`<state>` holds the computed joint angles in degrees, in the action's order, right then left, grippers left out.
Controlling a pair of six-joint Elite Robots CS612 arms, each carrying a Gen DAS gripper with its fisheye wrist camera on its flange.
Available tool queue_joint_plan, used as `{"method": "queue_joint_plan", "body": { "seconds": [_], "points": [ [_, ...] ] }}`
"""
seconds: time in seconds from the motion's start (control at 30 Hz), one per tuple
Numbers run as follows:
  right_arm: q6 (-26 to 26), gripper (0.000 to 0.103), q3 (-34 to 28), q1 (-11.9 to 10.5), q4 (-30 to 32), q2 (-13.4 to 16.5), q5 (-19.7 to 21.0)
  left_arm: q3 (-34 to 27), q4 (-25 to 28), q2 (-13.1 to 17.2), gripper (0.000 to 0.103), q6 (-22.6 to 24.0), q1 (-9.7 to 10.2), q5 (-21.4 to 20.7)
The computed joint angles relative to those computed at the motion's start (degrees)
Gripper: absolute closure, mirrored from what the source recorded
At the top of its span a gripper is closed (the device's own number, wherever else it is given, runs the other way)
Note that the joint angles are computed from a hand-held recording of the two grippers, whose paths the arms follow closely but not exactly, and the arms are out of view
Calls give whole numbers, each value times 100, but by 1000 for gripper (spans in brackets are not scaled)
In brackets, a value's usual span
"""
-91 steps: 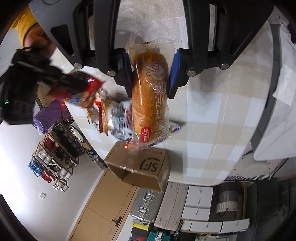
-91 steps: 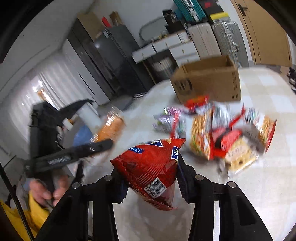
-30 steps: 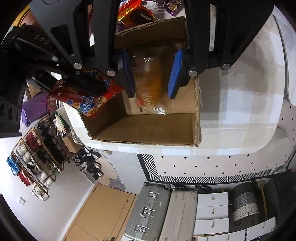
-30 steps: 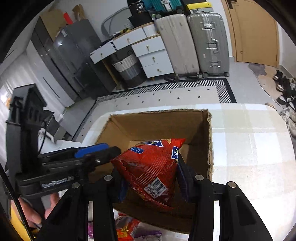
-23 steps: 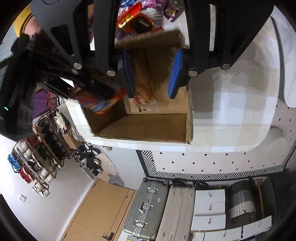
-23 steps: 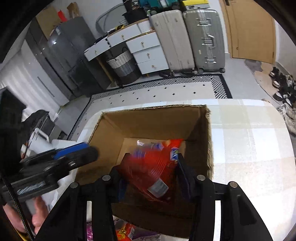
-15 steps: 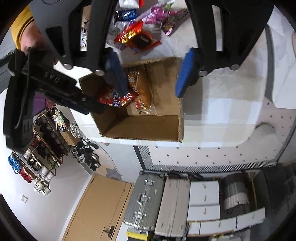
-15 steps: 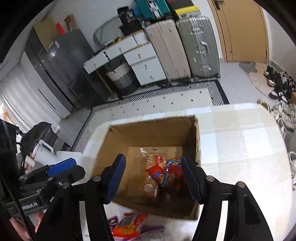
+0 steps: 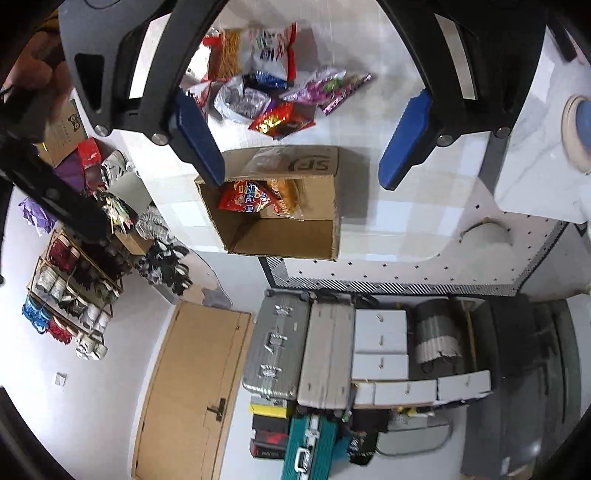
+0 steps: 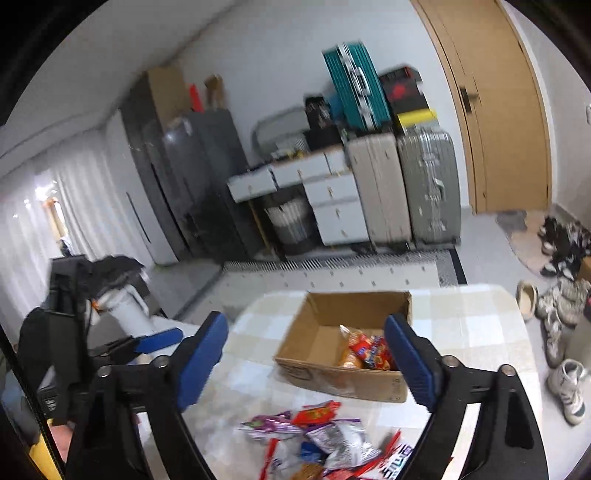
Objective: Organize snacks
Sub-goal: 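Open both tools to drop the snacks into the box and withdraw, then move both tools back toward the remaining snack pile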
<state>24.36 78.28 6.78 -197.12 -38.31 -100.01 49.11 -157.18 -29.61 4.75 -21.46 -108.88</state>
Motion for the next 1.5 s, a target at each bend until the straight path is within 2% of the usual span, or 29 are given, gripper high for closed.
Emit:
{"method": "queue_joint_plan", "body": {
  "seconds": [0.07,0.13,0.17,0.3,0.47,0.6,0.7,0.83,1.0,1.3,1.5],
  "points": [
    [-82,3,193,113,-295,-74,-260,500,-419,-258,16,-67,39,34],
    [-290,3,374,237,-651,-127,-495,974,-822,-502,8,-151,73,103],
    [-399,2,476,300,-824,-157,-579,1160,-1000,-594,1,-191,99,112],
    [-630,1,737,465,-1390,-213,-766,1870,-1735,-955,1,-271,176,78],
    [-942,1,837,694,-1738,-185,-1057,2771,-2681,-1416,1,-288,264,190],
    [-1280,1,836,872,-1901,-77,-1357,3326,-3182,-1694,1,-204,305,287],
    [-1271,1,883,920,-1892,-20,-1422,3533,-3312,-1772,1,-87,307,400],
    [-1024,1,981,943,-1948,76,-1447,3706,-3285,-1774,1,-43,314,389],
    [-824,1,1031,928,-1880,185,-1551,3726,-3248,-1637,1,169,230,721],
    [-362,1,1103,786,-1696,318,-1435,3247,-2646,-1211,1,359,121,681],
    [-238,1,1039,690,-1560,417,-1313,2755,-1995,-854,1,350,62,756]
  ]
}}
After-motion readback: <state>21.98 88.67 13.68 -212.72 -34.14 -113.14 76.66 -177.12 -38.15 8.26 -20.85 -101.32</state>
